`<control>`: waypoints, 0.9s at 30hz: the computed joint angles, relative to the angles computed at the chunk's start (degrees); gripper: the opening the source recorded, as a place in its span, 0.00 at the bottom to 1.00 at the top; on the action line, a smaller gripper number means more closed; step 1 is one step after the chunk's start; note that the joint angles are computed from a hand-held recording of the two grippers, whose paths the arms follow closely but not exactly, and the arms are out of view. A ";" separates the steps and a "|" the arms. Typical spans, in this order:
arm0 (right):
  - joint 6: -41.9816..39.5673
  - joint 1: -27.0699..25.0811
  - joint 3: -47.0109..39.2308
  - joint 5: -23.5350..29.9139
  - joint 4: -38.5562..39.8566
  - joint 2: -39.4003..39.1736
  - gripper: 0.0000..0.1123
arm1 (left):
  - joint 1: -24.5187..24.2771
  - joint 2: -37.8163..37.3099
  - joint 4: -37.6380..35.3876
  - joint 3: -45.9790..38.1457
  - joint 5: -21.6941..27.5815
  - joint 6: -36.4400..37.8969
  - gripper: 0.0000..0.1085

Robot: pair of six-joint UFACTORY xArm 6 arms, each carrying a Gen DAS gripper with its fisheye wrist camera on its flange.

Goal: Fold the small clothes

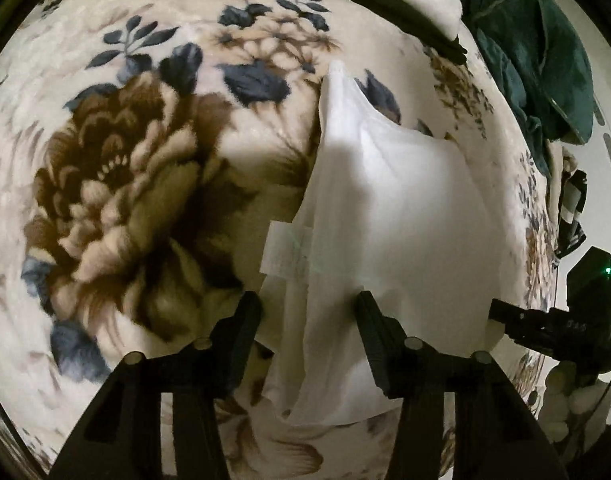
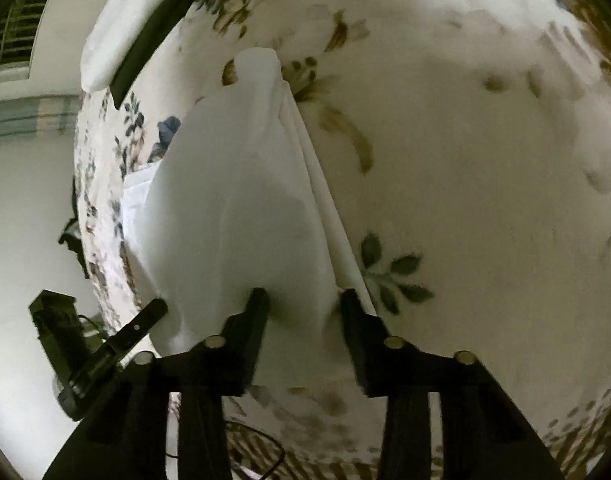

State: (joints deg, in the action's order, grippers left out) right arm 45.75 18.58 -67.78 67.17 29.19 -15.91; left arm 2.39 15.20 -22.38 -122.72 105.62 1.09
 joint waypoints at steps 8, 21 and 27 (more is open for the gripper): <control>-1.37 -0.26 -3.17 2.52 -1.07 2.37 0.16 | -1.44 -0.25 1.26 0.01 -1.27 0.23 0.29; -1.21 -1.73 -2.16 2.67 -2.22 1.14 0.03 | -0.52 -0.57 1.41 0.98 -1.38 -0.47 0.19; -1.66 -5.00 1.47 2.62 6.42 -1.16 0.23 | 8.09 -5.78 -12.60 8.92 0.29 -11.74 0.56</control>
State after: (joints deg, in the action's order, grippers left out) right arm 44.09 13.58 -66.31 69.79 35.60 -17.07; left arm 10.49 9.41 -34.99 -113.80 105.91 -10.65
